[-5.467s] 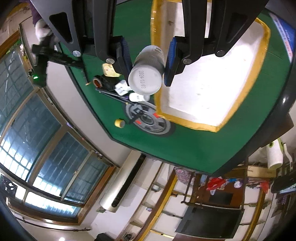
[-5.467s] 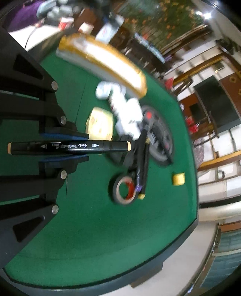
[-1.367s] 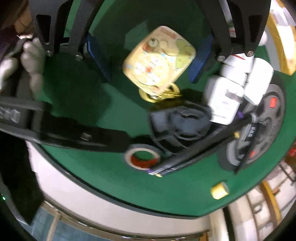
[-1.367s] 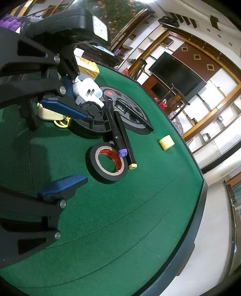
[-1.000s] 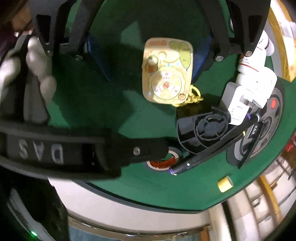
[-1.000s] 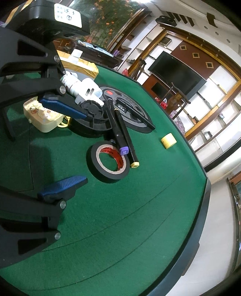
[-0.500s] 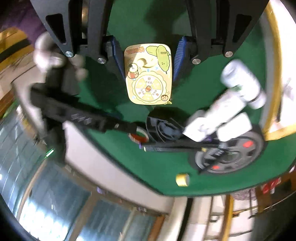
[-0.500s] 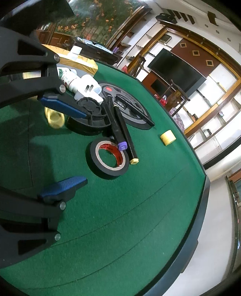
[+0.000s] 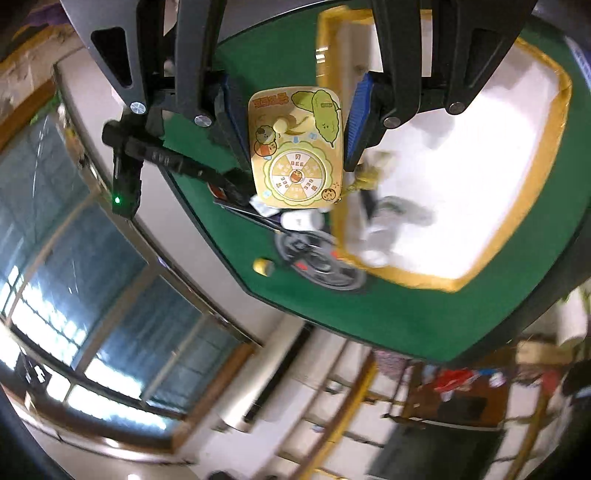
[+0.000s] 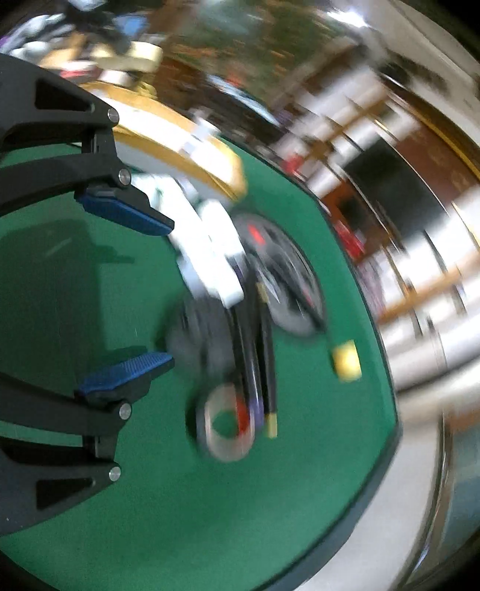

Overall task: Organize rigid objects
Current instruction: 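Carry the cartoon case toward the tray while the right tool grasps the green-label white bottle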

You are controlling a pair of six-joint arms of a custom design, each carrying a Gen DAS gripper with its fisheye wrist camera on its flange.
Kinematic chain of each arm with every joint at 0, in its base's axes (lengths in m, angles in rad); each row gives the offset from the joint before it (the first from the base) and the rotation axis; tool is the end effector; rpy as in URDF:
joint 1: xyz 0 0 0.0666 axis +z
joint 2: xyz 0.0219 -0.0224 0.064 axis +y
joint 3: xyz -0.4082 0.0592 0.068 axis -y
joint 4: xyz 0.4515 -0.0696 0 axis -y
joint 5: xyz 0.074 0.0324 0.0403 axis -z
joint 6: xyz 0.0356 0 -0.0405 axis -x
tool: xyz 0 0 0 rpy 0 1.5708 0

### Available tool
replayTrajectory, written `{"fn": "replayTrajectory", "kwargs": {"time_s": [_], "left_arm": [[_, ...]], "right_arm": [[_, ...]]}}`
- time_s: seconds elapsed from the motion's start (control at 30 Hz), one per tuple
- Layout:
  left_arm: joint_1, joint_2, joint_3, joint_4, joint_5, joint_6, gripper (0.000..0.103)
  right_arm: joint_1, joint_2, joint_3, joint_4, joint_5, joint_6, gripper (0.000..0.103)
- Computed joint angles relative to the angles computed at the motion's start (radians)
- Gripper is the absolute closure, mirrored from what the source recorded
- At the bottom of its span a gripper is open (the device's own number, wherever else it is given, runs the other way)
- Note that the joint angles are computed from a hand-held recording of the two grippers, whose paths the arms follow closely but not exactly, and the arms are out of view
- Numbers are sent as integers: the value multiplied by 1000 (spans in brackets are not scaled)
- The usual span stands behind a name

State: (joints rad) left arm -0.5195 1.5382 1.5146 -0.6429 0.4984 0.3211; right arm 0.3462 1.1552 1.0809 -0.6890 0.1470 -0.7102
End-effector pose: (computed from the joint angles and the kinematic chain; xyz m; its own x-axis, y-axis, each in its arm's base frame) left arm 0.5214 -0.3182 0.4649 -0.7498 0.1095 -0.6525 0.5539 0.6434 -0.5285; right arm 0.4236 0.1469 0.4223 -0.6470 0.4522 -0.6139 0.2450 0.8857 0.3943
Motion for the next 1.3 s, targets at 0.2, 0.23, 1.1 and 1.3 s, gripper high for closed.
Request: {"fn": "replayTrajectory", "kwargs": {"time_s": [0.2, 0.23, 1.1, 1.3], "left_arm": [[30, -20, -46, 42, 11, 39, 53], [35, -26, -52, 46, 12, 38, 53], [75, 331, 402, -422, 8, -47, 53], [69, 405, 507, -473, -48, -25, 53]], "right_arm": [[73, 217, 190, -101, -88, 138, 39], [79, 247, 217, -119, -82, 147, 42], [97, 319, 376, -132, -212, 78, 69], [119, 446, 517, -192, -243, 90, 69]]}}
